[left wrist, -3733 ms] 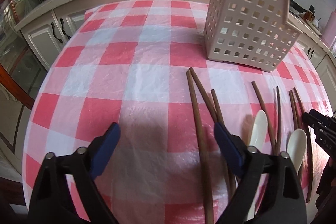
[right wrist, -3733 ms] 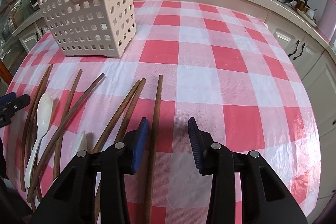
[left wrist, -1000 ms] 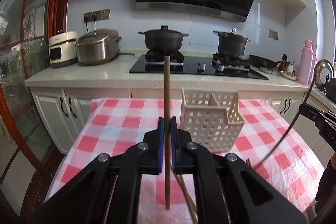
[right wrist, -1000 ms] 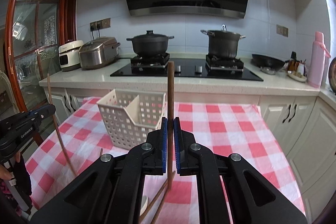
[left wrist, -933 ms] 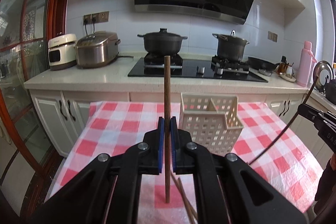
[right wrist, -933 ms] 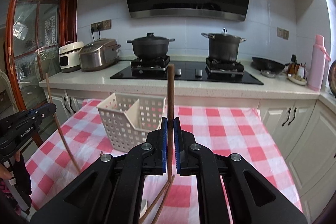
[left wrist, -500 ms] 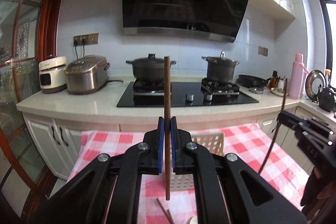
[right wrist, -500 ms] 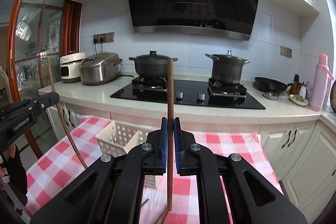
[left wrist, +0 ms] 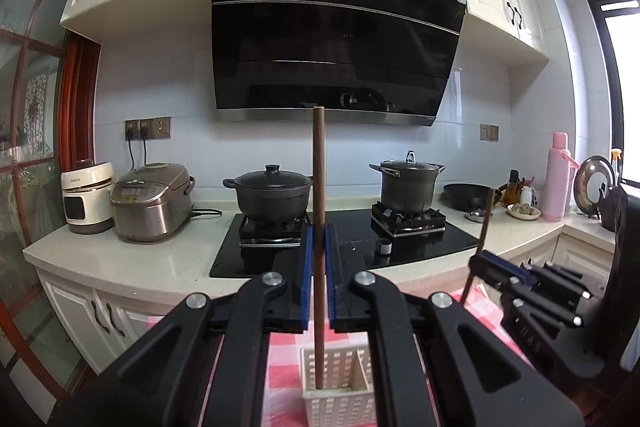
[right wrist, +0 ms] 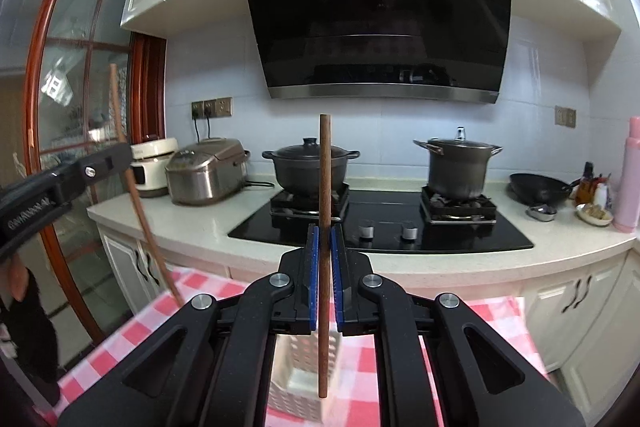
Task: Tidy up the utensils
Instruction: 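Lift the left tool's chopstick over the white basket while the right tool carries its chopstick there, then open the left tool to drop its chopstick into the basket while the right tool releases its own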
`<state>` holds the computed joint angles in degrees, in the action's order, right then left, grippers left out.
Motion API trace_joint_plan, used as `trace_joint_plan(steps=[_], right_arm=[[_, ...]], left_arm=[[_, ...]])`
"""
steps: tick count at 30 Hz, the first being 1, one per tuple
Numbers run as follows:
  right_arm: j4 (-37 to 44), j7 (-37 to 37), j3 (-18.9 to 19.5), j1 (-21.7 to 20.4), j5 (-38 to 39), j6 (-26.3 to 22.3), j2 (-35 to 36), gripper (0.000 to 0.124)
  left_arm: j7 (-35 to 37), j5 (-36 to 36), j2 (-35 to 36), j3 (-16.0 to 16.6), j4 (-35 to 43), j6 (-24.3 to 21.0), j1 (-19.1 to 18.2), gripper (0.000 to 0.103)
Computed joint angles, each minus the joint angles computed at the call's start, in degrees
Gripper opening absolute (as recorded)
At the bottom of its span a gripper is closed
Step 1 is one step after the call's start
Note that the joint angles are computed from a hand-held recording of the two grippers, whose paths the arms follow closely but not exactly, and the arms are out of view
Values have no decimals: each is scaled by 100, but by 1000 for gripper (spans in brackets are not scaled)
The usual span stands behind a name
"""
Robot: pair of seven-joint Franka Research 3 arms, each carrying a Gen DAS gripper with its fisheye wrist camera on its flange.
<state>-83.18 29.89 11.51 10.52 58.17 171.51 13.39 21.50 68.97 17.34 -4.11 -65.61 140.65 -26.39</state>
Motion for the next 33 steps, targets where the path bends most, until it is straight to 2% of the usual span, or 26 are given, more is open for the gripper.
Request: trace_joint_plan(steps=[3,6,12,19,25,28,29,31,33], right_arm=[[290,189,-4,55,-166,-98,219,8],[447,453,-12,120,-463,-109,426,8],[565,1354,-150,202,-1338,-457,786,8],[584,1967,-157,167,-1882,-900,977,8],[927,2710,-345,273,-2471,-1299,1278,9],[1308,3157,-480,338,-2822,-1546,1561,9],[1365,3233,-479,335,-2896,-1579,1603,11],[1378,3353,-478,317,-3005,-1571,1627,14],[1283,3367,-417,248,-2993,-1528,1575,24]], left_arm=[[210,-158,444,60,559,-68,-12,6],[340,-514,709,159,754,8,27,6],[696,-1557,1023,181,695,269,283,6],[1100,-2470,1098,127,332,615,479,6],[1498,-3002,1332,102,510,312,512,6],[1409,-3108,1399,196,549,218,506,7],[1366,-3107,1388,225,520,209,505,8],[1195,-3023,1284,303,342,241,493,26],[930,-2811,1109,399,70,306,460,35]])
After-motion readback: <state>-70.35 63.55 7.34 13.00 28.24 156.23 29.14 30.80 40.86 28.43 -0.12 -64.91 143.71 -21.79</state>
